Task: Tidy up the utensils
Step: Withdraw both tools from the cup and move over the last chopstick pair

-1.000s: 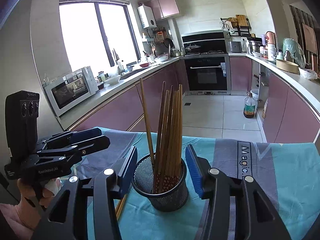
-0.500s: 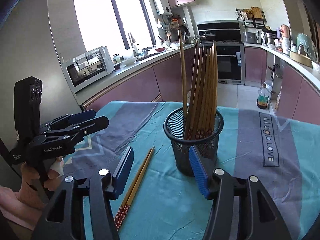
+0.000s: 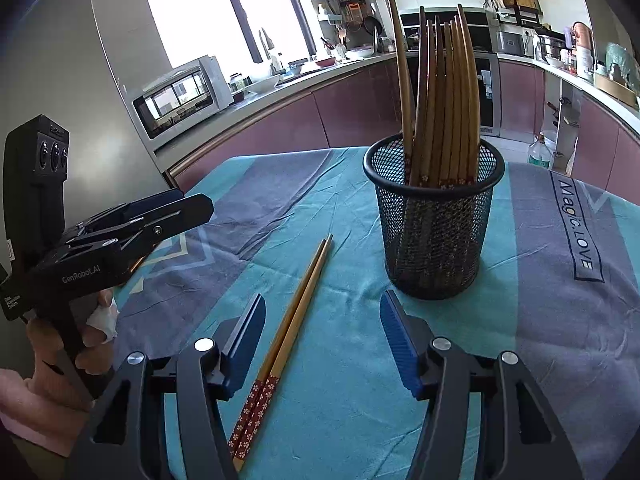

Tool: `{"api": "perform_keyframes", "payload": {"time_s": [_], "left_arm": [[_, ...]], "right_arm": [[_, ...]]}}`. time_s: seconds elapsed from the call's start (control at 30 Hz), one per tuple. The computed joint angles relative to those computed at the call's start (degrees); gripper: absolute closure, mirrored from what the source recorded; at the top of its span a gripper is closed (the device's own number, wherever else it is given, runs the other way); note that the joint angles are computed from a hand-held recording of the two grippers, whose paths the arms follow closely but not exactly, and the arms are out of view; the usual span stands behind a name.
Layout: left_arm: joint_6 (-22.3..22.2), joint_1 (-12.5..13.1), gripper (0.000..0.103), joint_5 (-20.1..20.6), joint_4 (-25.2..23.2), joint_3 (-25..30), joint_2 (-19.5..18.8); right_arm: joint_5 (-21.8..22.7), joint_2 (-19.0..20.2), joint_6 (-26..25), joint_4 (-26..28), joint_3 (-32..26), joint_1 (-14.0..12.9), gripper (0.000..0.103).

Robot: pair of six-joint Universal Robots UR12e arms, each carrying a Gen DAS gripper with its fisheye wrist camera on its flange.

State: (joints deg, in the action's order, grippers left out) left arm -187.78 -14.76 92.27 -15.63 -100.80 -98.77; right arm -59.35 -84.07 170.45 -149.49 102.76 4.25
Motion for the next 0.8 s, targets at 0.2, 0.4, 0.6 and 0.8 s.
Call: {"api": "perform_keyframes", "payload": {"time_s": [0.2, 0.4, 0.6, 0.8], "left_arm": [[0.5, -0.2, 0.022, -1.0, -2.7, -0.3, -0.2], [1.8, -0.6, 0.022, -3.7, -7.7, -0.1, -0.8], [3.8, -1.5, 0.022, -5.5, -10.3, 0.8, -2.2], [5.5, -2.3, 0.025, -4.6, -12.5, 1.6, -3.3]], "right_arm": [[-0.6, 0.0, -0.4, 1.0, 0.3, 0.2, 0.045], [-1.1, -0.2, 0.2, 0.9, 0.6, 0.0, 0.045], [-1.1, -0.2, 0.8, 0.8, 1.0, -0.3, 0.045], [-0.9, -0.3, 0.9, 1.2, 1.0, -0.6, 0.044]]}}
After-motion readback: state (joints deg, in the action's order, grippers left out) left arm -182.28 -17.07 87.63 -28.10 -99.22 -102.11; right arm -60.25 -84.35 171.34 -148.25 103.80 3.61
